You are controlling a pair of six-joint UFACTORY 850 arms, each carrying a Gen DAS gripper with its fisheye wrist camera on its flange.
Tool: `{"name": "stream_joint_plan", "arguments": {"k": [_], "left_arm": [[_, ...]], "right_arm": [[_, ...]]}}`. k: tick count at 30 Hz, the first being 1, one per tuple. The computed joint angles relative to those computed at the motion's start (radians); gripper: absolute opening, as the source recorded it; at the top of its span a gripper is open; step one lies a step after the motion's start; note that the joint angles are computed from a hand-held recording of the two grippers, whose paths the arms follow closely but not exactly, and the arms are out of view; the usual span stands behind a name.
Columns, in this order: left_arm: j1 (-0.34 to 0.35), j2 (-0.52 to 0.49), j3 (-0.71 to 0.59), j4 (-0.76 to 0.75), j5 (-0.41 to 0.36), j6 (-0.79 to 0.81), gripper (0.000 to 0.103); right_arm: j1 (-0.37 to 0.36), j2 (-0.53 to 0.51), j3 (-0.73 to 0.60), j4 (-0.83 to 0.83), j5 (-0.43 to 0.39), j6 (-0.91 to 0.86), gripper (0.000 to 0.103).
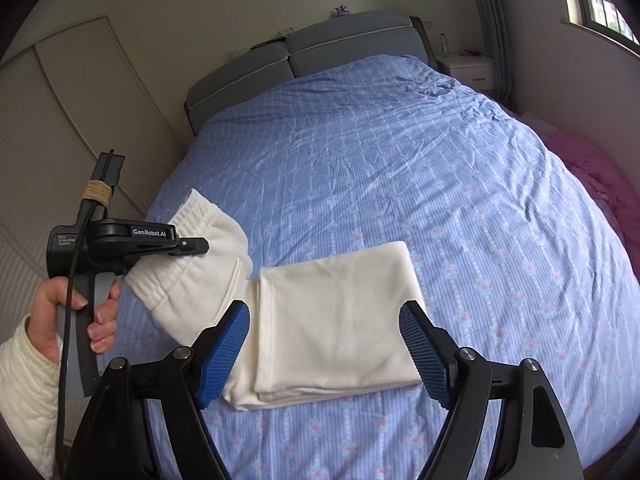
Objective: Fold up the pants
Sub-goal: 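Fold the lifted waistband over the folded hem with the left tool, release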
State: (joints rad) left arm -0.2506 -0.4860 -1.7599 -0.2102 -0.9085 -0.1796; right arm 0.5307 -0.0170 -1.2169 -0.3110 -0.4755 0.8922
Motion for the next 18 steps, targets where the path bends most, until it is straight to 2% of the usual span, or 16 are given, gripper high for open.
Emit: {"name": "stream_joint_plan", "arguments": {"k": [5, 11, 14, 16, 18], "left_arm": [[-0.112, -0.115, -0.104, 0.195, -0.054, -0.205, 0.024], [-0.204, -0.295, -0.278, 0.336, -0.203, -0.31, 0.025], [-0.224, -0.363, -0.347, 0.324, -0.266, -0.321, 0.026], [-0.233, -0.387, -0.37, 0.311, -0.28, -0.304, 0.029], [-0.227, -0.414, -0.405, 0.231, -0.307, -0.232, 0.043]], "right_arm": [[-0.151, 0.047, 0.086, 0.262, 0.045, -0.312, 0.078], [-0.279, 0.048, 0.15, 0.49, 0.043, -0.565, 0.078], [-0.316, 0.038, 0.167, 0.539, 0.028, -0.616, 0.078], [-0.334, 0.028, 0.172, 0.565, 0.019, -0.645, 0.078], [-0.349, 0.016, 0.174, 0.584, 0.011, -0.666, 0.078]]}}
